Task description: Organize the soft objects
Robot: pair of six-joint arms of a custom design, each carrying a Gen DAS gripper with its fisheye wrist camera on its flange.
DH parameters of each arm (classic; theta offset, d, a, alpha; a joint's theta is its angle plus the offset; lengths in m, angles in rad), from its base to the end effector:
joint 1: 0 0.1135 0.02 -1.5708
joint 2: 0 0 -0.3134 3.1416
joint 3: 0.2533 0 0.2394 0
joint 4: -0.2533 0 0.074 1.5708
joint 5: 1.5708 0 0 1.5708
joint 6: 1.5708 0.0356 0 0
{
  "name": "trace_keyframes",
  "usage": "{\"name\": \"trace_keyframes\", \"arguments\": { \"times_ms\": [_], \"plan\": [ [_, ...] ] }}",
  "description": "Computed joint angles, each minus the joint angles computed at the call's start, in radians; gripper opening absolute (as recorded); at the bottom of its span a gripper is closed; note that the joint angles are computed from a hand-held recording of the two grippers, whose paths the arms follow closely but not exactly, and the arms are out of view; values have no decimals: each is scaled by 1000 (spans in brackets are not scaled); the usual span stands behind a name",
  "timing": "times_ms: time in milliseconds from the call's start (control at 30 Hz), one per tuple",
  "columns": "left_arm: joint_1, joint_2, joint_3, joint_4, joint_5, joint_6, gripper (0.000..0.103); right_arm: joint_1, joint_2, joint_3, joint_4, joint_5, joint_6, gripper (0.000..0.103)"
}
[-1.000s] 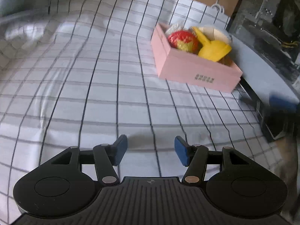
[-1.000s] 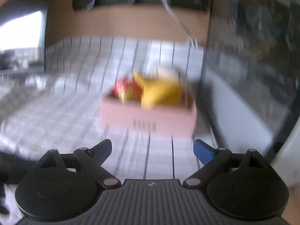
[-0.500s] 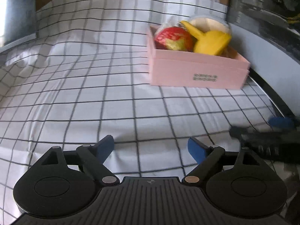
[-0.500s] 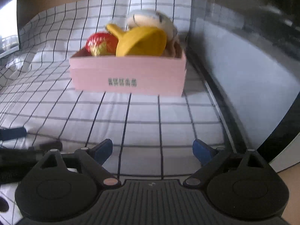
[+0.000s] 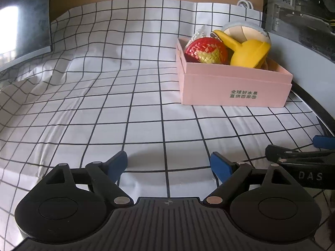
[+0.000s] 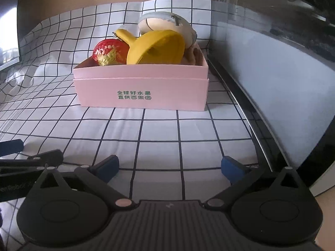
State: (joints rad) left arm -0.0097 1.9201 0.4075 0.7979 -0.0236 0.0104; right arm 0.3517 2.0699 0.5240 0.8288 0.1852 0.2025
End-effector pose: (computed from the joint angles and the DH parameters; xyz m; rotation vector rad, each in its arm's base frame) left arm 0.2834 -0.0019 0.1083 0.0107 2.2854 0.0273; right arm 0.3007 0.1034 0.0868 -0.0736 2.2731 0.0797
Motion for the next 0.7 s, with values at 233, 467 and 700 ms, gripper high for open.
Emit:
{"name": "trace_keyframes", "arguments": {
  "times_ms": [233, 467, 700],
  "plan": [
    [2, 13, 29, -12, -22, -18, 89, 3, 23, 16, 19, 14, 17, 103],
    [-3, 18, 29, -5, -31, -25, 89, 8, 28, 26, 14, 17, 16, 103],
    [-2, 18, 26, 0, -28, -23, 89, 8, 28, 29, 11, 17, 15, 103]
  ]
}}
